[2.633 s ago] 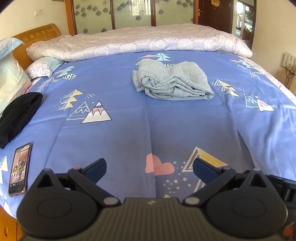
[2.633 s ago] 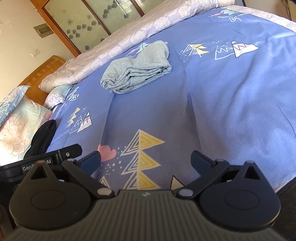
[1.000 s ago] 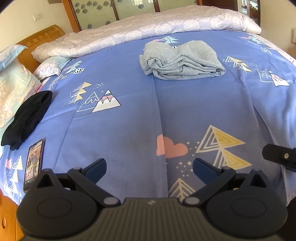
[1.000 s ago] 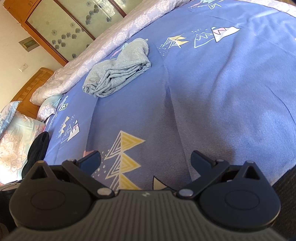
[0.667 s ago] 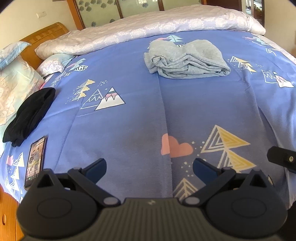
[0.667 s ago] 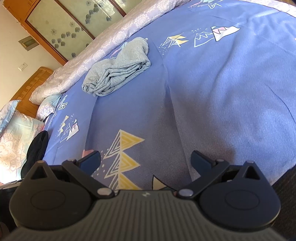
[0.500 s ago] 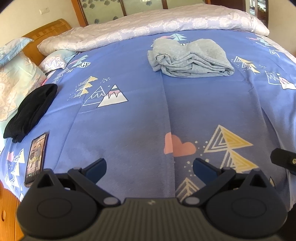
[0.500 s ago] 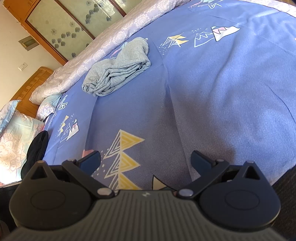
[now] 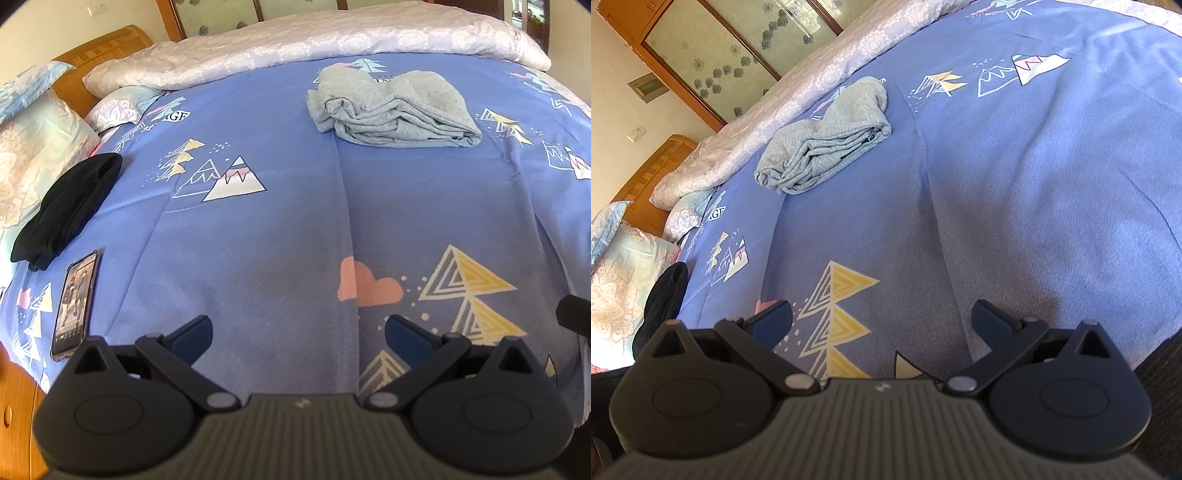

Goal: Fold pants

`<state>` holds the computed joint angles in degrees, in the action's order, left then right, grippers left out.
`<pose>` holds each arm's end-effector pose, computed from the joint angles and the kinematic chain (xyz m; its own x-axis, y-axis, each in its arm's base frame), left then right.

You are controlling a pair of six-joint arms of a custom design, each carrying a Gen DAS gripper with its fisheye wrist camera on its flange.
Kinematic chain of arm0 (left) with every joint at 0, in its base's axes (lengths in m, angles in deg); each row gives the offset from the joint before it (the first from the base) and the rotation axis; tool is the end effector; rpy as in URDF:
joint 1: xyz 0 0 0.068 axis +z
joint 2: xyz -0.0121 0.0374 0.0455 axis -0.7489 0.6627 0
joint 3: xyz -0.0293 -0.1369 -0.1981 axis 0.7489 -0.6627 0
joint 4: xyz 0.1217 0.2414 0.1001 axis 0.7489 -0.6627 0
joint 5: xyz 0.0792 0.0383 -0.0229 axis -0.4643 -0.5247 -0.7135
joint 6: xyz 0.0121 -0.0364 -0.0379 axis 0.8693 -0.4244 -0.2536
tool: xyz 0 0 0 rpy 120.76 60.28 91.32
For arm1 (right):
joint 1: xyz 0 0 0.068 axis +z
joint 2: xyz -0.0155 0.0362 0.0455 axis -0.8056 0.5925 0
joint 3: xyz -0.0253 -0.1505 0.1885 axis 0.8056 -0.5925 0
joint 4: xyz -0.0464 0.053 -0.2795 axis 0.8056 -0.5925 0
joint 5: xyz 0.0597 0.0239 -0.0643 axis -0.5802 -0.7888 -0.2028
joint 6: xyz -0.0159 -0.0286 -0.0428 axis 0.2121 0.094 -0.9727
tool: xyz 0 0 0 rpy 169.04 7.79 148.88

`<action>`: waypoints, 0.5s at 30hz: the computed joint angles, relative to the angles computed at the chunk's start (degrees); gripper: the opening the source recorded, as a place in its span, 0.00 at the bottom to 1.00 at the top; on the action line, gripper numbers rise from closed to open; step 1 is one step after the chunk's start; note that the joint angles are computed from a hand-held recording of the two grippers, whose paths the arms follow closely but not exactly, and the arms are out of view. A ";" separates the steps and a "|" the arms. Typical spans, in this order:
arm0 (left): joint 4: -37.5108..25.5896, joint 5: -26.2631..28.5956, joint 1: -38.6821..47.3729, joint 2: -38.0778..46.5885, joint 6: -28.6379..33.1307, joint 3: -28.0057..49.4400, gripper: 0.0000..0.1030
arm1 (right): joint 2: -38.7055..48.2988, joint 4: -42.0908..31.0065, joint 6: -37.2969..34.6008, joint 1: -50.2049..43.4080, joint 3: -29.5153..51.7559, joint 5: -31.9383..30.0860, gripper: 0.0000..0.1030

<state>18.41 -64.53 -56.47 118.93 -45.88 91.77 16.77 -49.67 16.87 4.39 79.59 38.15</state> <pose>0.2466 -0.0373 0.1981 -0.6613 0.4816 -0.5751 0.4745 0.8624 0.1765 0.1489 0.1914 0.1291 -0.3535 0.7535 -0.5543 0.5517 0.6465 0.5270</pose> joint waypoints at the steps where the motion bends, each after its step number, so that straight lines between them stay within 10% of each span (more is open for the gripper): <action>1: 0.01 0.16 0.10 0.09 0.02 0.09 1.00 | 0.03 -0.06 0.10 0.02 0.01 0.05 1.00; 15: 0.04 1.65 0.84 -0.11 0.00 0.49 1.00 | -0.74 -0.17 0.00 -0.41 -0.54 0.19 1.00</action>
<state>18.46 -62.87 -55.63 118.82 -45.89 92.27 16.02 -49.85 16.87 3.98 79.05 38.34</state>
